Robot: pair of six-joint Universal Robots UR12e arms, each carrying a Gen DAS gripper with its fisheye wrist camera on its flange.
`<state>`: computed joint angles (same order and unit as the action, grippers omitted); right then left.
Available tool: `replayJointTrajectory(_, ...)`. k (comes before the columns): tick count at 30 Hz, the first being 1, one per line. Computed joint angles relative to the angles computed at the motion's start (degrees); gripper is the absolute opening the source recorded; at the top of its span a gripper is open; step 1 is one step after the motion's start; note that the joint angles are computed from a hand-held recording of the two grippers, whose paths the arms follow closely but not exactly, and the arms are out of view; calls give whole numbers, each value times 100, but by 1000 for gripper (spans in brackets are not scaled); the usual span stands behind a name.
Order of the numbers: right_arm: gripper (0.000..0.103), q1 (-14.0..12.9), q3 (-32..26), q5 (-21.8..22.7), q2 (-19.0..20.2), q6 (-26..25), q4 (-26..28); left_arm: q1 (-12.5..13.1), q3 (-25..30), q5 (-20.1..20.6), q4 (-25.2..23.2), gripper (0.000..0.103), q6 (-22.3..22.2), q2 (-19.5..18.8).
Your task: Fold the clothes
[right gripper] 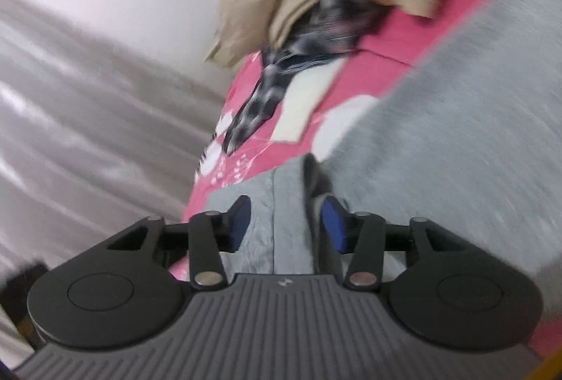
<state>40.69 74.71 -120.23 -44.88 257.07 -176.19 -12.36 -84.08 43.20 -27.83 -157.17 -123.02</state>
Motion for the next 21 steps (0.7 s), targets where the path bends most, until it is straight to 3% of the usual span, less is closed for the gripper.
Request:
replayJointTrajectory(4,49,-229,-263,424,125,-460,419,231,411,-700,-992,67,-444,-338)
replayJointTrajectory(6,49,-372,-331,777,179,-495,608,315,474,-1012,-1102,67,-411,-409)
replayJointTrajectory(7,45,-427,-356,970,210,-520,632,343,500,-1229,-1133,67,-334,-441)
replayJointTrajectory(10,22,-412,-494,1029,278,-696,651,407,584,-1830,-1381,68,6,-521)
replayJointTrajectory(12,12,-321,-493,839,283,-859,318,413,617,-2007,-1685,68,180,-534)
replayJointTrajectory(15,11,-139,-537,508,262,-1124,89,407,712,-2134,-2417,68,513,-537)
replayJointTrajectory(21,14,171,-1180,-265,503,-2517,1181,249,795,-1998,-3130,69,1313,-447)
